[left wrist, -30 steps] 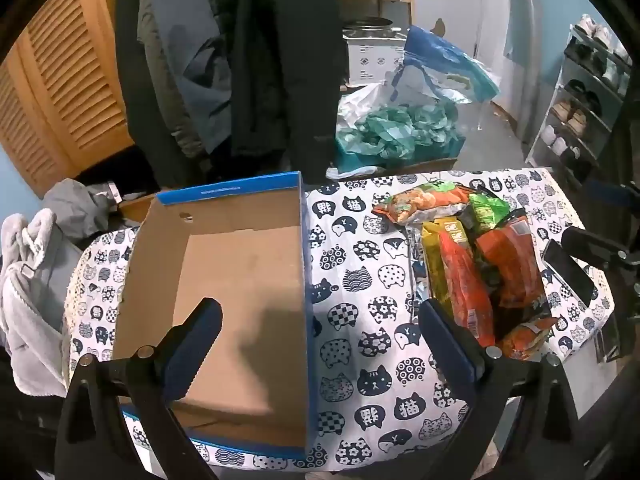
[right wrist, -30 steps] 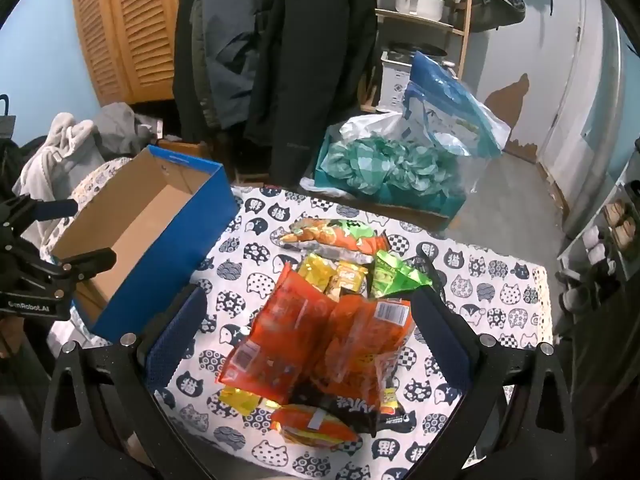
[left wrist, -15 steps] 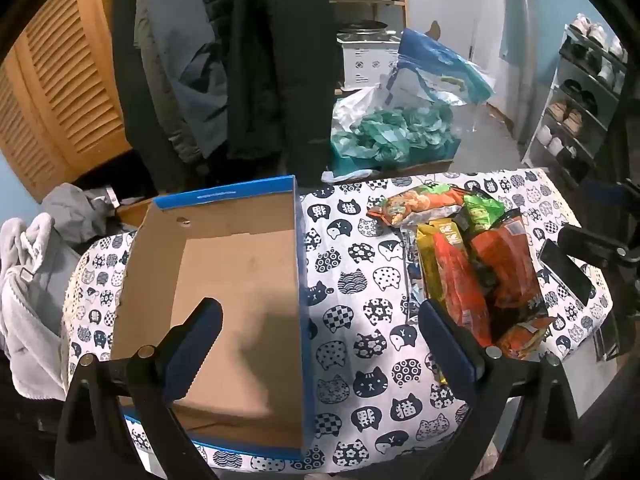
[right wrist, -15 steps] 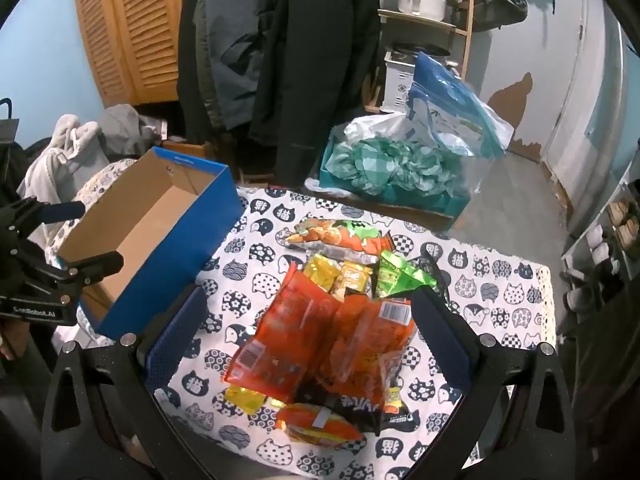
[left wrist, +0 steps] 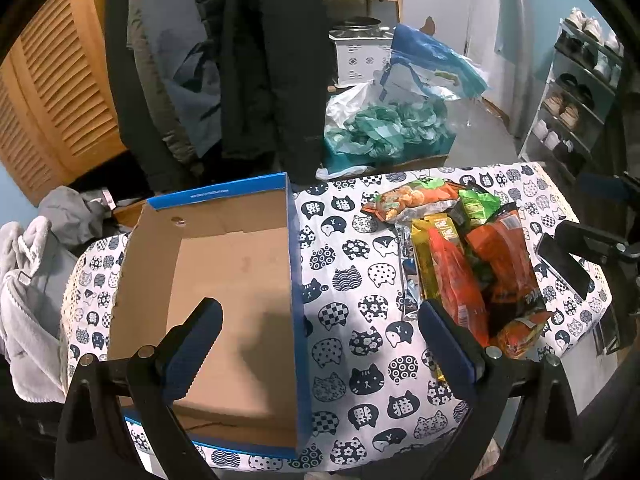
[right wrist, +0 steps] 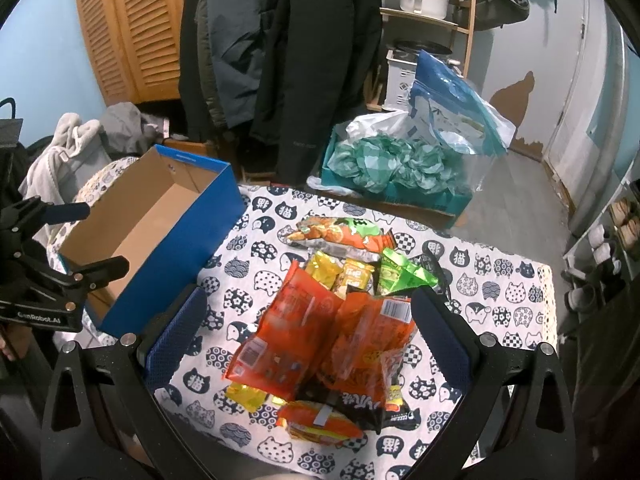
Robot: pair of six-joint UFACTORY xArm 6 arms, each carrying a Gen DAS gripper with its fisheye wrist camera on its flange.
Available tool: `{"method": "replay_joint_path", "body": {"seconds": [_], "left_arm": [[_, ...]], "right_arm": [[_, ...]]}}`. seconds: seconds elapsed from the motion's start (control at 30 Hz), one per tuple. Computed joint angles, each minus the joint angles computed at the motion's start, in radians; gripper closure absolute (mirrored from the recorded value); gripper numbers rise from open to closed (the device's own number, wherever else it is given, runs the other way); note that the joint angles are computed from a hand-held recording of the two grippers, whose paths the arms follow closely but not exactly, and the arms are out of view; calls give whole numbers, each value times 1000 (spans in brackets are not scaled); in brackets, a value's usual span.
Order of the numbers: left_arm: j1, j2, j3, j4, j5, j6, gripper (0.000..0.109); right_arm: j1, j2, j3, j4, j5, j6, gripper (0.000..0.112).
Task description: Organize snacks
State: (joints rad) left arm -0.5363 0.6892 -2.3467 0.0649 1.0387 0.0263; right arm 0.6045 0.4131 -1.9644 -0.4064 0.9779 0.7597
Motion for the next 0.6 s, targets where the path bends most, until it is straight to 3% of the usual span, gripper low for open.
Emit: {"method": "replay_joint_path", "body": {"seconds": [0.6], "left_arm": [[-5,-2,1,-4,6,2,9]], "right_arm": [[3,5,-6,2,7,-6,12]]}}
